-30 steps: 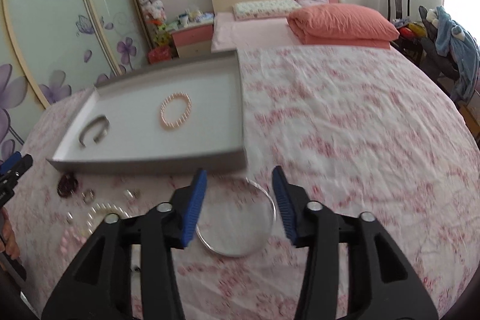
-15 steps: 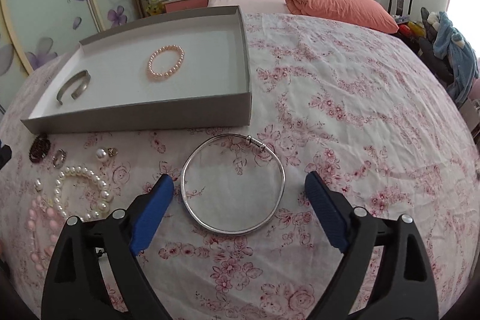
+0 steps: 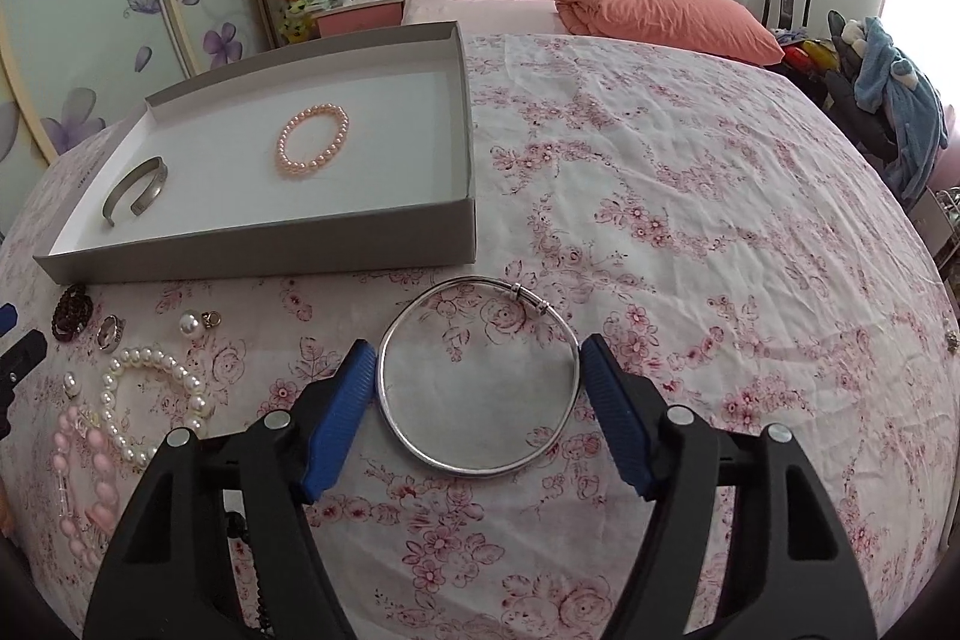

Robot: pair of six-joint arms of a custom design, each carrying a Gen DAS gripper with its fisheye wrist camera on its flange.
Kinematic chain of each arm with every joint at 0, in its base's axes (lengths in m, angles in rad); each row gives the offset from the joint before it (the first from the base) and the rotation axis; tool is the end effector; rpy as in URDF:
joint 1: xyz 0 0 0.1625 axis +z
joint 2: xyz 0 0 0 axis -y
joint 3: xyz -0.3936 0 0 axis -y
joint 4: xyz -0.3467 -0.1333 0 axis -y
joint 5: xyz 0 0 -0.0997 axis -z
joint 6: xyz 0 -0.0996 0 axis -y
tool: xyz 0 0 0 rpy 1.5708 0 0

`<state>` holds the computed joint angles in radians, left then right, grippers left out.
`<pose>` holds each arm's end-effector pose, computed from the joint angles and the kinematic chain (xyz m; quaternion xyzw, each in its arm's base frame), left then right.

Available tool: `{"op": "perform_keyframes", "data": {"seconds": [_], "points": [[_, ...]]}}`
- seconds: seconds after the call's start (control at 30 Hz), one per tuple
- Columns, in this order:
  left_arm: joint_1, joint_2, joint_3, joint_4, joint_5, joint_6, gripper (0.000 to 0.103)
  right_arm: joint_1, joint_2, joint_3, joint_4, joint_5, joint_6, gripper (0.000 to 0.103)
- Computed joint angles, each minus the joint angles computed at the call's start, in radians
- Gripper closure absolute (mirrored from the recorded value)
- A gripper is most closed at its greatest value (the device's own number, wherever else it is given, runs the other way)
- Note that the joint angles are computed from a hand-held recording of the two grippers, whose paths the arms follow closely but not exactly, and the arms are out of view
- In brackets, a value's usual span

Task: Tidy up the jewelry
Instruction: 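Close right tool on the round silver bangle while left tool moves to the dark red beaded bracelet, then grasp and lift the dark red beaded bracelet with left tool while right tool lifts the bangle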

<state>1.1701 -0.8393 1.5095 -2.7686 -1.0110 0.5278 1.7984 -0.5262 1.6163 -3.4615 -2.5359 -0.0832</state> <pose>-0.0873 -0.6833 0.2173 0.3510 0.8619 -0.2332 0.2821 0.1879 -0.5834 0.0849 -0.0524 -0.8339 0.3751 0.4013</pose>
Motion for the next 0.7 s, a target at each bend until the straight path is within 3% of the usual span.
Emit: {"op": "perform_keyframes", "data": {"seconds": [0.27, 0.37, 0.47, 0.7], "points": [[-0.009, 0.053, -0.064, 0.082, 0.016, -0.05, 0.016, 0.0, 0.0, -0.001, 0.001, 0.0, 0.0, 0.033], [-0.012, 0.071, -0.089, 0.123, 0.036, -0.077, 0.021, 0.0, 0.0, -0.002, 0.002, 0.0, 0.0, 0.033], [-0.012, 0.079, -0.1, 0.123, 0.03, -0.093, 0.029, 0.0, 0.0, -0.002, 0.002, 0.0, 0.0, 0.033], [-0.011, 0.07, -0.086, 0.096, 0.016, -0.085, 0.067, -0.001, 0.0, -0.002, 0.003, 0.001, 0.0, 0.032]]}}
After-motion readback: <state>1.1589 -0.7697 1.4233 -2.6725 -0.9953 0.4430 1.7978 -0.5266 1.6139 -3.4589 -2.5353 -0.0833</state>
